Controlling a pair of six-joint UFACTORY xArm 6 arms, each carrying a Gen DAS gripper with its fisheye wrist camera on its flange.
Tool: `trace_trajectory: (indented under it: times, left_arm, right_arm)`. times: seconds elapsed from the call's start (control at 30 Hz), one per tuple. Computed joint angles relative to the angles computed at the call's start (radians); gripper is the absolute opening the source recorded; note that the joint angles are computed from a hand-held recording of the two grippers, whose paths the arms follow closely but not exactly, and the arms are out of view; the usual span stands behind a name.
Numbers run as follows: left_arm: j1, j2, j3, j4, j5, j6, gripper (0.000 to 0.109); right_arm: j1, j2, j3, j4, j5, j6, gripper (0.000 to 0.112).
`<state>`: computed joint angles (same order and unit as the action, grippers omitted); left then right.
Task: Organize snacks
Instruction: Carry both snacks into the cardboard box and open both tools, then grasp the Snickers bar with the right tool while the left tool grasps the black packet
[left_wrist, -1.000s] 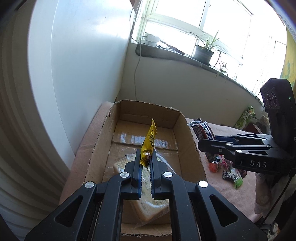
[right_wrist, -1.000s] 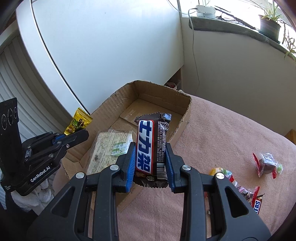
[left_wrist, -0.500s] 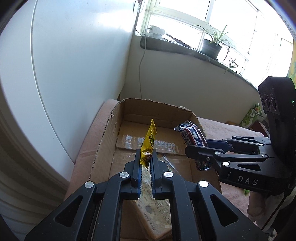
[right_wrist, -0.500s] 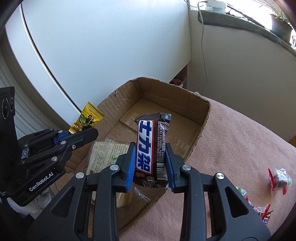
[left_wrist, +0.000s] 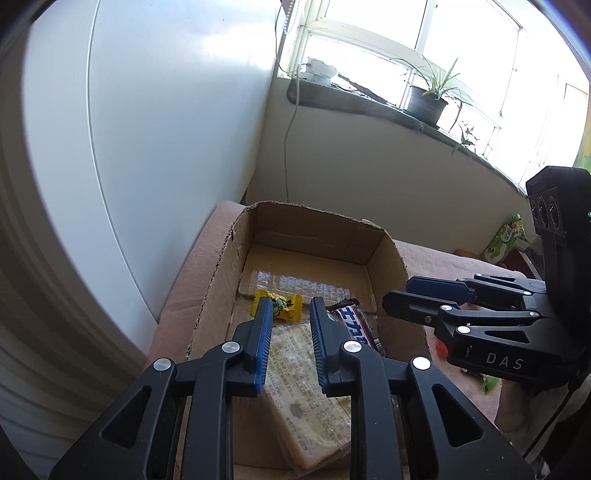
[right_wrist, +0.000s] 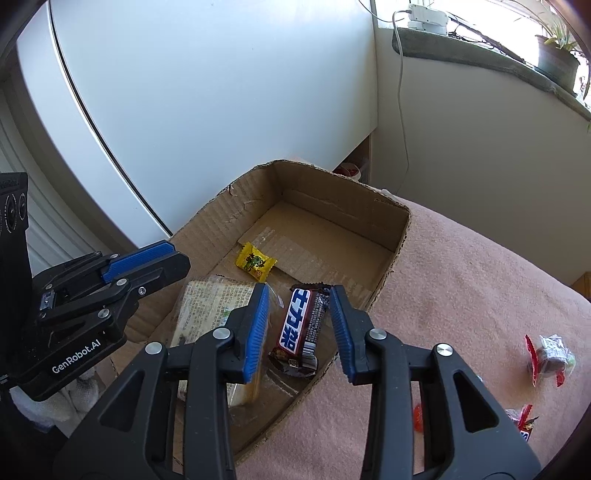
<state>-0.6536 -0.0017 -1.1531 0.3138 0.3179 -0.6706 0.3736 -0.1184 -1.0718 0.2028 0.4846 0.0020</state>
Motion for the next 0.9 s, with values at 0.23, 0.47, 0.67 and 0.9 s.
trace_trajectory:
  times: [0.23, 0.47, 0.67, 0.9]
  left_arm:
    - [-0.029, -0.042, 0.032, 0.016, -0.012, -0.034, 0.019]
    - [-0.089, -0.065, 0.039, 0.052, -0.033, -0.085, 0.037]
    - [-0.154, -0.050, 0.021, 0.071, -0.052, -0.120, 0.037]
    - [-0.234, 0.013, -0.031, 0.044, -0.061, -0.122, 0.037]
  right_arm:
    - [-0.014, -0.132, 0.120, -0.047, -0.028, 0.040, 0.064]
    - [-0.070, -0.336, 0.291, -0.110, -0.044, 0.077, 0.067]
    - [-0.175, -0.505, 0.414, -0.089, -0.002, 0.048, 0.067]
    - [-0.340, -0.637, 0.516, -0.001, 0.082, -0.073, 0.067]
